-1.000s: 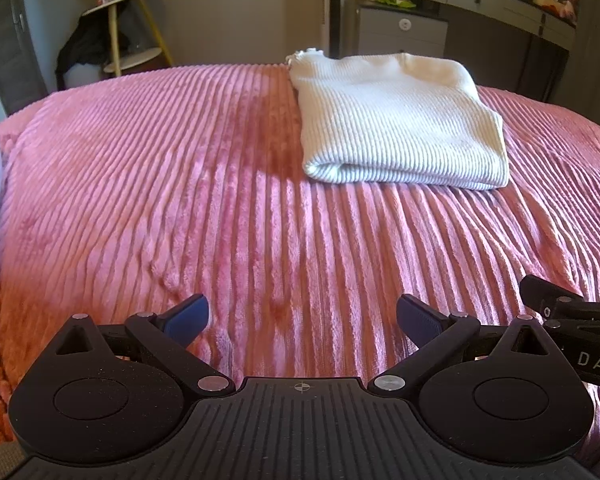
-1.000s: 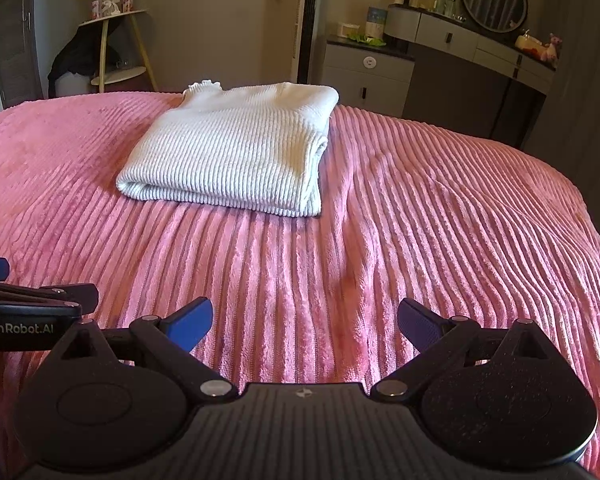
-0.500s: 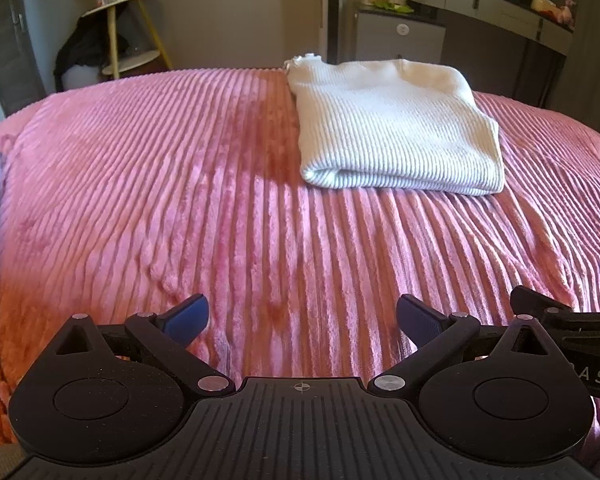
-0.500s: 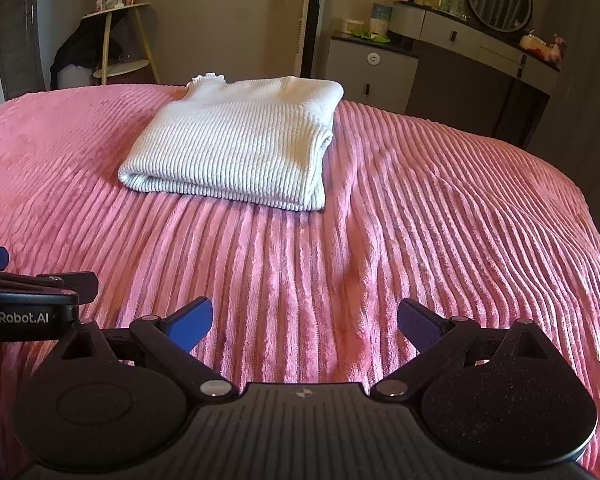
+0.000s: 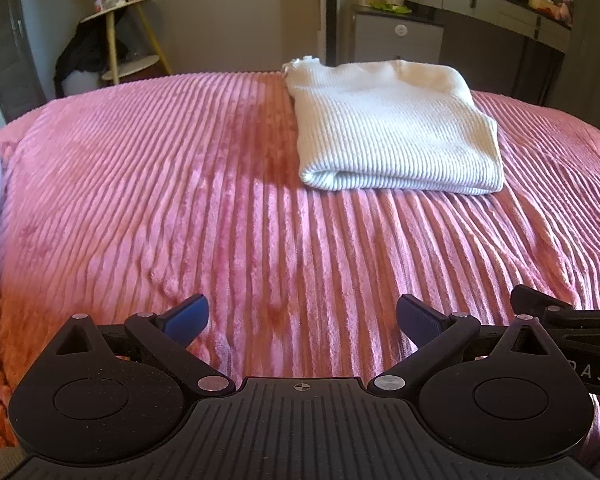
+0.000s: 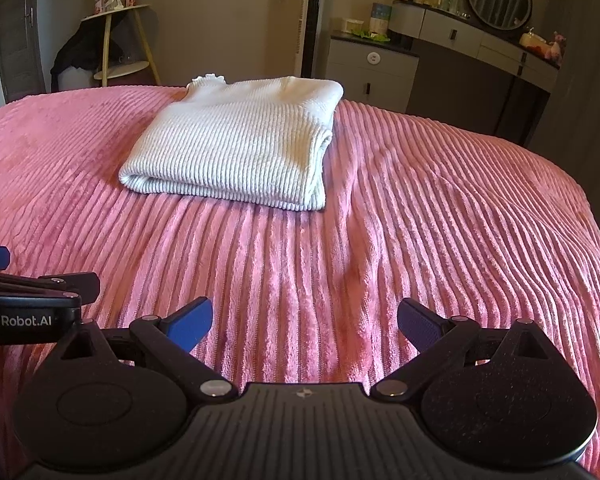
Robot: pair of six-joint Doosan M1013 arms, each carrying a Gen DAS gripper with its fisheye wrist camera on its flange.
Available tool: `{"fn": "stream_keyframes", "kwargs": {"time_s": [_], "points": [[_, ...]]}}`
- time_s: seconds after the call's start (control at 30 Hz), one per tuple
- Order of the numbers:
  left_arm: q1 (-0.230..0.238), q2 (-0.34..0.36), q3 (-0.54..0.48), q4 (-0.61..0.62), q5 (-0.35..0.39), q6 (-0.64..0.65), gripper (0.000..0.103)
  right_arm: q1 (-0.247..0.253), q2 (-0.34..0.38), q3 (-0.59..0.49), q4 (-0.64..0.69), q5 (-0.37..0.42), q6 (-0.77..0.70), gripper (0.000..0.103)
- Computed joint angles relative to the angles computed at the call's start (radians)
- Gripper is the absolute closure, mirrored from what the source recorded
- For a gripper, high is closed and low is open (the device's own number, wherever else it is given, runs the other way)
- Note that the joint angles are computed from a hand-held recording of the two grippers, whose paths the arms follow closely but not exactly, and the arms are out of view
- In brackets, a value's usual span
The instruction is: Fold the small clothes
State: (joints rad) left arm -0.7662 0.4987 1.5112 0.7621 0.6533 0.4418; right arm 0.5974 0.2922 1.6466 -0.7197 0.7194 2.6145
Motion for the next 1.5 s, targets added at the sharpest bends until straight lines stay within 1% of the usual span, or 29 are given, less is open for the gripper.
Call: {"fn": "stream_keyframes", "kwargs": {"time_s": [0.57, 0.77, 1.03, 1.17, 1.37, 1.5], "points": [[-0.002, 0.001, -0.002, 0.01, 0.004, 0.004, 0.0, 0.0, 0.0, -0.001, 0.002, 0.002, 0.0, 0.004], [-0.004, 0.001, -0.002, 0.032, 0.007, -0.008, 0.0, 0.001, -0.001, 0.002, -0.001, 0.0, 0.0, 0.004], [-0.004, 0.001, -0.003, 0.024, 0.009, 0.005, 0.0, 0.0, -0.002, 0.003, -0.002, -0.003, 0.0, 0.004], [-0.001, 0.0, 0.0, 0.026, -0.002, 0.004, 0.0, 0.0, -0.003, 0.003, -0.002, -0.004, 0.0, 0.004], [-0.011, -0.001, 0.012, 0.112, -0.001, -0.042, 0.0, 0.001, -0.002, 0.0, -0.001, -0.001, 0.0, 0.004], [-0.012, 0.001, 0.01, 0.117, 0.006, -0.035, 0.0, 0.002, -0.002, 0.001, -0.003, -0.002, 0.002, 0.004]]}}
